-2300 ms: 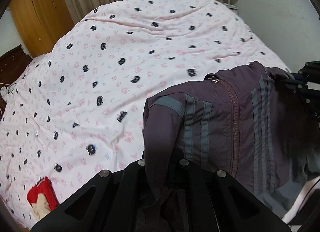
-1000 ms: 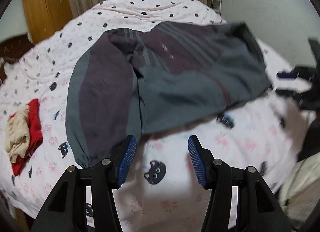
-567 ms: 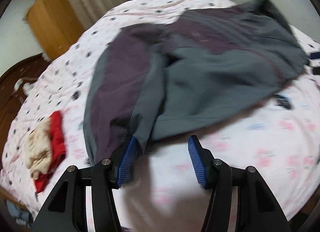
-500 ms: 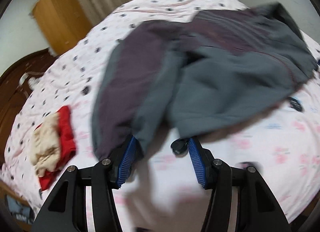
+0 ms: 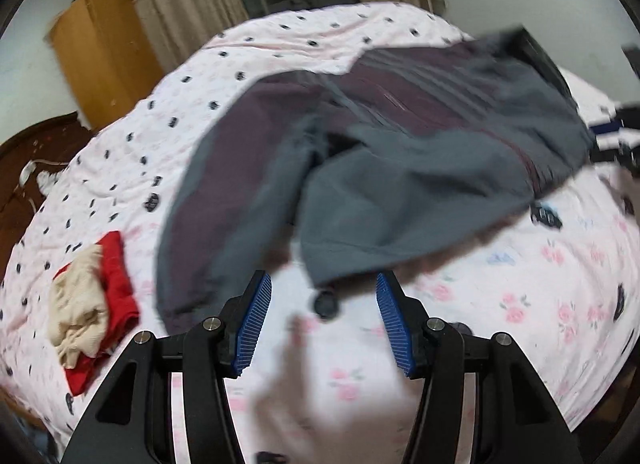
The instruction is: Fold clothes
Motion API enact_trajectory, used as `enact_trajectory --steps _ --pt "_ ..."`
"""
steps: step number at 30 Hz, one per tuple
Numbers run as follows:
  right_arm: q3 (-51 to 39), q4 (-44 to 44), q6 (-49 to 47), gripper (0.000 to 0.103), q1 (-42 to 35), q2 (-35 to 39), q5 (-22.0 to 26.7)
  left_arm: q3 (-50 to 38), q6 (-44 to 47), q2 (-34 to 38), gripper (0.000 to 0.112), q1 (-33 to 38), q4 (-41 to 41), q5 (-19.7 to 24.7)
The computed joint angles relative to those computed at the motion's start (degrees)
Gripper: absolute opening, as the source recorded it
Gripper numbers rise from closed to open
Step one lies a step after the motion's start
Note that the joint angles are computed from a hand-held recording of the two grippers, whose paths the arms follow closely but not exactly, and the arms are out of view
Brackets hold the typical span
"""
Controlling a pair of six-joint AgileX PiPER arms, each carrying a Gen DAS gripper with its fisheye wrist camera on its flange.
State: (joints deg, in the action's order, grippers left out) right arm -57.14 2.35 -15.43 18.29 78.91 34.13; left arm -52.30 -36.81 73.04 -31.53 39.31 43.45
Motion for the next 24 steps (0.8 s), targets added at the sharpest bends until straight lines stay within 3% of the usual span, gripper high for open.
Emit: enact_trajectory --steps 9,13,16,21,24 --pt "-1.4 -1.4 2.1 0.053 0.8 3.5 -1.4 0.2 -1.9 1.5 0.05 4.7 0.3 -8.0" --pt "-3.5 2.7 -0.9 0.039 -0.6 5.2 -0.5 -1.3 4.3 2.2 0.048 7.6 -5.0 -10.3" --pt "-5.3 6.6 -4.1 0.028 -2.0 6.5 1.4 -2.0 6.3 2.2 0.024 8.6 -7.4 -11.1" --pt "-6.6 13.0 -8.8 0.021 -4.2 5.6 3.5 -3.7 14.3 2.0 0.01 13.1 -18.9 -12.4" --pt "-7.3 14.8 -9.7 0.02 -5.1 4.9 4.8 -4.8 15.2 2.2 0.008 13.6 -20.4 -11.1"
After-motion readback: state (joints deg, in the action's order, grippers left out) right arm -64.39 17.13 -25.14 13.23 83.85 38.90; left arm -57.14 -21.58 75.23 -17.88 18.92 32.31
